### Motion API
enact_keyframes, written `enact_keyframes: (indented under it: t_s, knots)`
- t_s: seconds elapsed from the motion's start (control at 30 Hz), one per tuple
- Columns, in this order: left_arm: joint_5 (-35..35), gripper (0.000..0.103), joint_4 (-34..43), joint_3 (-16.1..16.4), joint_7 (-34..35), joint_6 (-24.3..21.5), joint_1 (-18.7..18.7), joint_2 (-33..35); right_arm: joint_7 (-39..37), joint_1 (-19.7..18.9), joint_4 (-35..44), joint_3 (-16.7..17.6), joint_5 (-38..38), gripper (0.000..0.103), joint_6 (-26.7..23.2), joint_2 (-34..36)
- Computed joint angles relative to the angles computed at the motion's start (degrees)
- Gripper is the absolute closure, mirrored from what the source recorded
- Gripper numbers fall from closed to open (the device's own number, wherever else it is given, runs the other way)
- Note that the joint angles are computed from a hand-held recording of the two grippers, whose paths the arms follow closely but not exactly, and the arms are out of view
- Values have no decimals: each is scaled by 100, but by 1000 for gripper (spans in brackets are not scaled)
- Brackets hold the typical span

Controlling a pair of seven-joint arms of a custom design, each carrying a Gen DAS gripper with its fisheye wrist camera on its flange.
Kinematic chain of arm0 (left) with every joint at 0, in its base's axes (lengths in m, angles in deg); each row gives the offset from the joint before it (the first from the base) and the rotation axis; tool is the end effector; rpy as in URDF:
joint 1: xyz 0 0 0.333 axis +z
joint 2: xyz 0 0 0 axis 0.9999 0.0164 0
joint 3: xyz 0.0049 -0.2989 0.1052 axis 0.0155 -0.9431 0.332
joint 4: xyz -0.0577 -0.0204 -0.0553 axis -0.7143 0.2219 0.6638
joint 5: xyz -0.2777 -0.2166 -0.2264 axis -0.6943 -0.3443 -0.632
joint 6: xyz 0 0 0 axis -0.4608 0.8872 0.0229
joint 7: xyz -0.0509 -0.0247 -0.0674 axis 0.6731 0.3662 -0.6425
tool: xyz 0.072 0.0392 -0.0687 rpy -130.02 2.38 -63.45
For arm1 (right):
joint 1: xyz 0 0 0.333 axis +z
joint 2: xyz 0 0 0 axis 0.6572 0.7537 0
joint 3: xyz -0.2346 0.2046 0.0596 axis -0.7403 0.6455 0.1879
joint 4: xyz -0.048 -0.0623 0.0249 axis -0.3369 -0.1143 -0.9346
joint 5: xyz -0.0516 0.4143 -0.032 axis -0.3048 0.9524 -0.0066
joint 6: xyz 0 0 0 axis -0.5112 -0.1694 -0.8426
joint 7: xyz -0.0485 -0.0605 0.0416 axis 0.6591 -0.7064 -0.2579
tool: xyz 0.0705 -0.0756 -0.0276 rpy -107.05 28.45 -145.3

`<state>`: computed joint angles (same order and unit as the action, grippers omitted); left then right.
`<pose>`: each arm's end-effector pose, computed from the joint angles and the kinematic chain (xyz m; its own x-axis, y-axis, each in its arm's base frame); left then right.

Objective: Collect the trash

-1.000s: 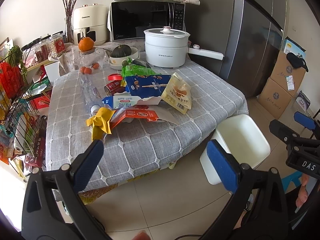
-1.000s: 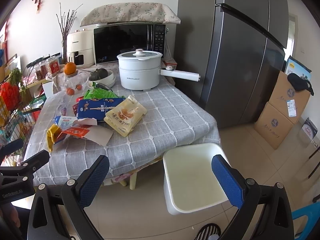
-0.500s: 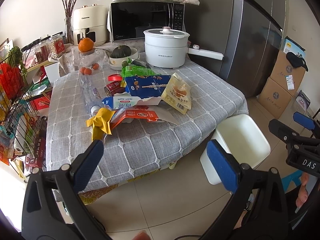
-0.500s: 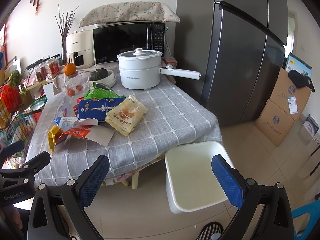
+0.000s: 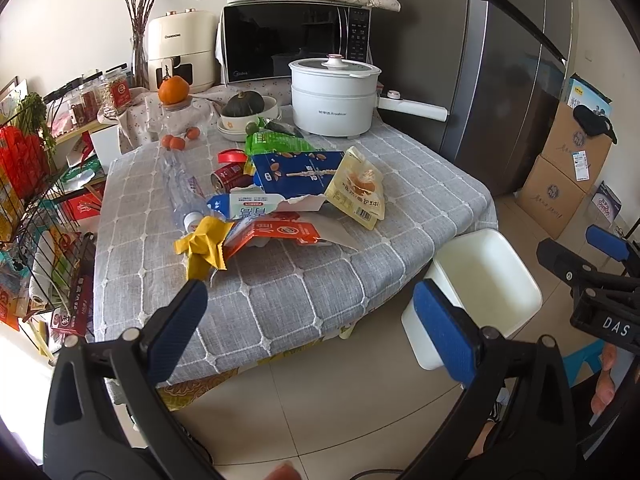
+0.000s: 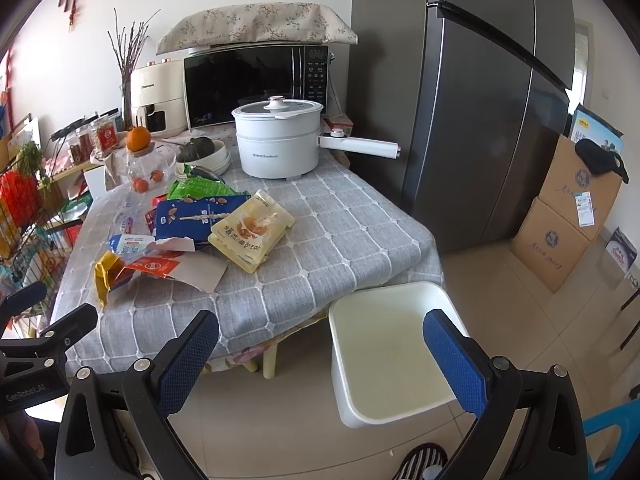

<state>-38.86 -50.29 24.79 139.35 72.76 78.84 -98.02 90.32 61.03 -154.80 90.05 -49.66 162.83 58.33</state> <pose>0.4079 -0.2720 0.5808 -0.1080 -0.9936 0.0329 -0.6681 0.0480 -0.7425 0.4043 0.3279 0.6127 -0.0544 -0.9964 0.0651 -0.6521 -0.0139 -0.7580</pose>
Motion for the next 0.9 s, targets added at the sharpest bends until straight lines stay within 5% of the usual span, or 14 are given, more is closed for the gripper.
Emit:
enact_keyframes:
  t_s: [0.9]
  knots:
    - [-25,1,-81,27,13,4,37,-76,-18,49,29,-22,63,0,-46,61]
